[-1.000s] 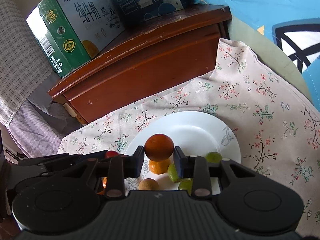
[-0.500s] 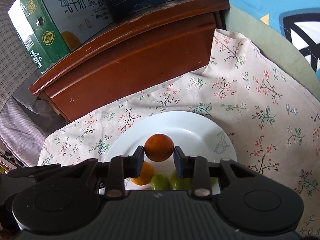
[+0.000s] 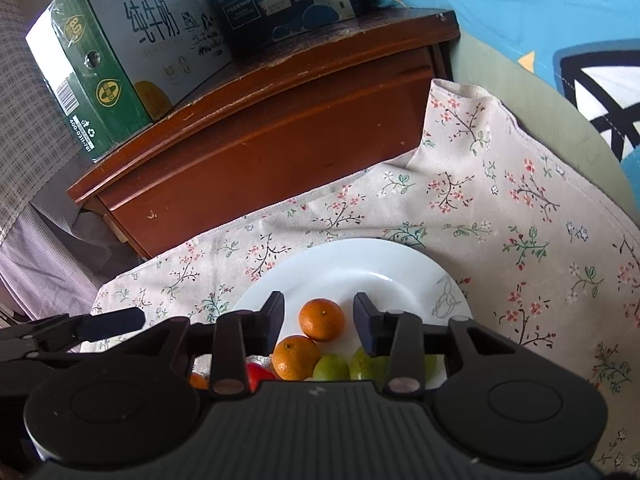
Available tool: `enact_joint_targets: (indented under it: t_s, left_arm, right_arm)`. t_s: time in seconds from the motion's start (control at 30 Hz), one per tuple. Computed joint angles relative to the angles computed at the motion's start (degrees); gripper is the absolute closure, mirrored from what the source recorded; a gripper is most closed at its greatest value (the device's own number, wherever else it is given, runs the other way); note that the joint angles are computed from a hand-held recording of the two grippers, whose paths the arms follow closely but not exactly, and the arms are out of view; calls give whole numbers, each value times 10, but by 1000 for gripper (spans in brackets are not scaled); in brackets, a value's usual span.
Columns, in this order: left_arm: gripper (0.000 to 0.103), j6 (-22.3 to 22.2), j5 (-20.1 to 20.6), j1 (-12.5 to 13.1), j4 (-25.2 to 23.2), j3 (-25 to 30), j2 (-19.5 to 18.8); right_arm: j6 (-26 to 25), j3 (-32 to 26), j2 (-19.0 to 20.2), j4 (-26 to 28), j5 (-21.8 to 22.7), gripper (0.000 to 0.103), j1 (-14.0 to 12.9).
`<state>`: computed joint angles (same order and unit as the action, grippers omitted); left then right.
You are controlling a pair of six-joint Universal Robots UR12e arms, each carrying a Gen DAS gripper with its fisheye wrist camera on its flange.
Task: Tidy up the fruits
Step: 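Carry the tomato and tangerine onto the white plate and open both grippers, then move both grippers back toward the fruit pile beside the plate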
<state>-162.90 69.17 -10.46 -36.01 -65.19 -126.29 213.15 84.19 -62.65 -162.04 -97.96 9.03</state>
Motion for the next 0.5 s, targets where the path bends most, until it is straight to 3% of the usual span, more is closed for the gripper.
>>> enact_joint_targets:
  t_s: [0.23, 0.5]
  left_arm:
    - [20, -30, 19, 14, -16, -6, 14]
    - [19, -46, 53, 23, -2, -27, 31]
  right_arm:
    - [-8, 14, -14, -7, 0, 63, 9]
    - [-14, 34, -28, -7, 17, 63, 23]
